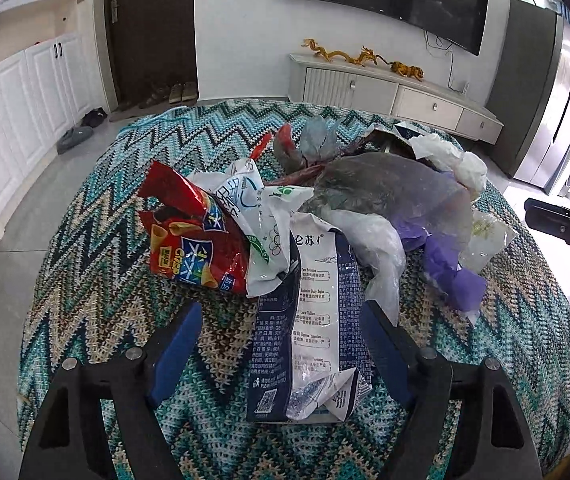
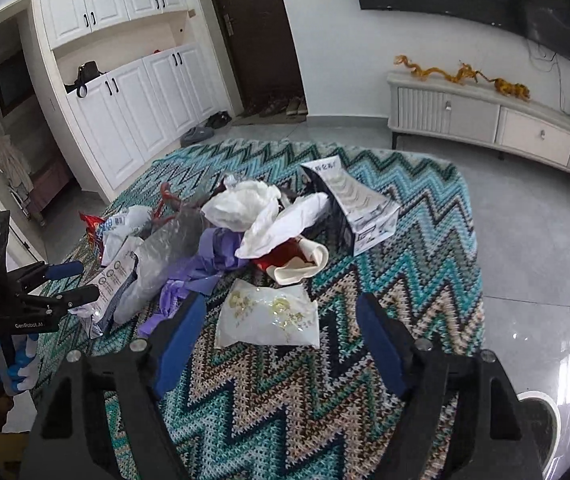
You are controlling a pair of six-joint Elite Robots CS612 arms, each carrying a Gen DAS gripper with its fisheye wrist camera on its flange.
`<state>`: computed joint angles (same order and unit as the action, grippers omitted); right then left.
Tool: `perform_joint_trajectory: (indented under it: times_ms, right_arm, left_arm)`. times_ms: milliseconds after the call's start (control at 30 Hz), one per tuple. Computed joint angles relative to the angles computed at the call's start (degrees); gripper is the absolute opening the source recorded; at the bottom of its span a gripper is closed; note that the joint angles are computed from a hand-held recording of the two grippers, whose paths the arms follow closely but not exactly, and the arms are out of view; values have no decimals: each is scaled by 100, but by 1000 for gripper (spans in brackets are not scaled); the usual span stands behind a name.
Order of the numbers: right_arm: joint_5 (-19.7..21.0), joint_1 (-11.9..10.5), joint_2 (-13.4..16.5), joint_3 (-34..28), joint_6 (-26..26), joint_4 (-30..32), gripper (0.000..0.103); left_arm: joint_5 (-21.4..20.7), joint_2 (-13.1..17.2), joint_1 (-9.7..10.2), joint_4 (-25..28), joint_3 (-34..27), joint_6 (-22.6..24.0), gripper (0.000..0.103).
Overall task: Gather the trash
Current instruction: 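Grasp the blue-white printed bag with left tool while right tool grasps white plastic bag, then carry both bags to the bin and release them inside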
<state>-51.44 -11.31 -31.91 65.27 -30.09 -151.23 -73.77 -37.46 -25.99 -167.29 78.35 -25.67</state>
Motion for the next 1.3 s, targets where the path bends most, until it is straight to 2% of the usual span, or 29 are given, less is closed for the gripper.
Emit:
perform_joint_trajectory:
  times_ms: [167, 333, 367, 400, 467, 500, 567, 700, 967, 1300]
  right_arm:
    - [-26, 73, 223, -346, -194, 569, 76]
    - [-48, 96, 325, -466, -240, 832, 75]
    - [-24, 94, 322, -462, -276, 865, 69]
    - [16, 90, 318, -458, -314, 931, 54]
    - [74, 73, 286, -382, -323, 884, 51]
    - [111, 62, 265, -341, -338, 886, 46]
    - [156, 30, 188, -184, -334, 781, 43]
    - [174, -38, -18, 185, -303, 522, 42]
    - [205, -212, -384, 874, -202, -32, 39]
    - [321, -452, -794, 1542, 221, -989, 37]
  left_arm:
    - [-125, 73, -50, 81, -82, 211, 80]
    - [-27, 133, -107, 372, -192, 187, 80]
    - [3, 128, -115, 397, -190, 176, 79]
    - [21, 123, -123, 416, -185, 170, 69]
    - [15, 119, -142, 451, -181, 141, 66]
    - [27, 105, -156, 424, -146, 124, 66]
    - [-1, 53, -194, 313, -14, 82, 66]
    - [-87, -47, -252, 169, 226, -6, 66]
    - [71, -288, -398, -133, 796, -123, 66]
    - [384, -598, -531, -882, 1291, -9, 65]
